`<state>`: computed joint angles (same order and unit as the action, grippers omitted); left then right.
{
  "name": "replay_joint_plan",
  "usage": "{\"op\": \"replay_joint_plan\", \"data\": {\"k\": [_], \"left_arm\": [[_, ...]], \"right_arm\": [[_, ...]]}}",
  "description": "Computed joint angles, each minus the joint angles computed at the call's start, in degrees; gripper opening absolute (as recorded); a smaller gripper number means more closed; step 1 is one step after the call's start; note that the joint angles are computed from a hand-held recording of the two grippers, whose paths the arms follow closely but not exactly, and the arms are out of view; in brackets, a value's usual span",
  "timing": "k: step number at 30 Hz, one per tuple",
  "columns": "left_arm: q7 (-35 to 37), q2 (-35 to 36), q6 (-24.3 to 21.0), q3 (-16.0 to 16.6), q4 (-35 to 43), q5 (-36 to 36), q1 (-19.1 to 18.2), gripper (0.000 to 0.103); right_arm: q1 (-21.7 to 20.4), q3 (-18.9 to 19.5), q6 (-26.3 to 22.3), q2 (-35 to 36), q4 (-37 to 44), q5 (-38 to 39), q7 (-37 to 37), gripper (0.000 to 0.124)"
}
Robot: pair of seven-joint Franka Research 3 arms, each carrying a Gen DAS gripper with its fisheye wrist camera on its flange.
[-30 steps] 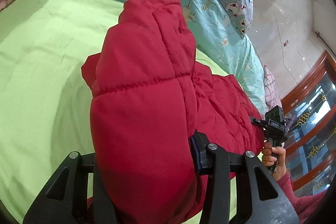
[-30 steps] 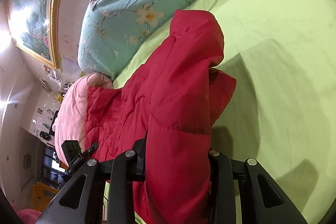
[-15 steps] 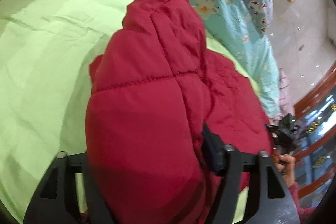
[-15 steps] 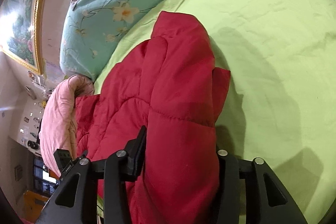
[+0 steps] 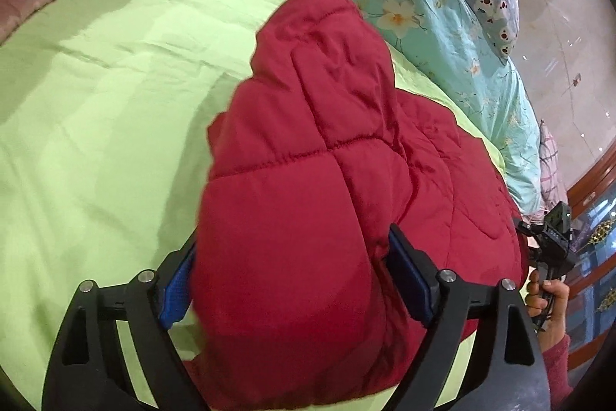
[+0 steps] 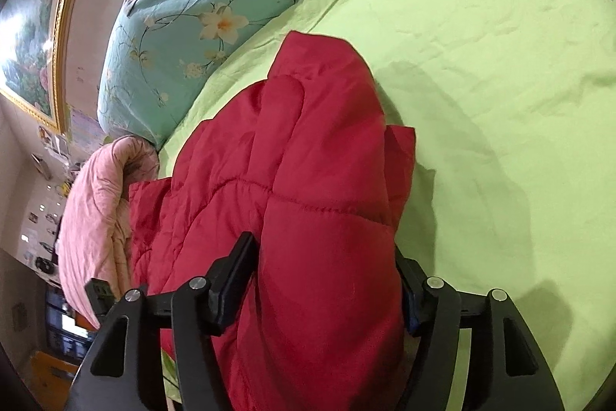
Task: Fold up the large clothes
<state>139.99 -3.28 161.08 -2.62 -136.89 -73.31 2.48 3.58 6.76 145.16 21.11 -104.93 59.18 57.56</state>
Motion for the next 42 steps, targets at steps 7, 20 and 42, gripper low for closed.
{"op": "replay_joint_plan", "data": {"k": [7, 20, 42], "left_arm": [[-4.9, -5.1, 10.5, 0.5, -5.2, 4.3, -2.7, 0.088], [20.0, -9.8, 12.7, -0.7, -3.6, -13.7, -10.3, 0.088], [-39.7, 13.0, 10.4, 1.5, 11.6, 46.6, -6.3, 0.077]], "right_arm": [[0.9, -0.6, 5.6, -4.4, -4.5, -0.4, -1.8, 0.067], [7.3, 1.2, 20.4, -12.6, -12.7, -2.5, -13.7, 0.067], [15.9, -5.9, 20.2, 3.1, 1.3, -44.2, 20.9, 0.067]]}}
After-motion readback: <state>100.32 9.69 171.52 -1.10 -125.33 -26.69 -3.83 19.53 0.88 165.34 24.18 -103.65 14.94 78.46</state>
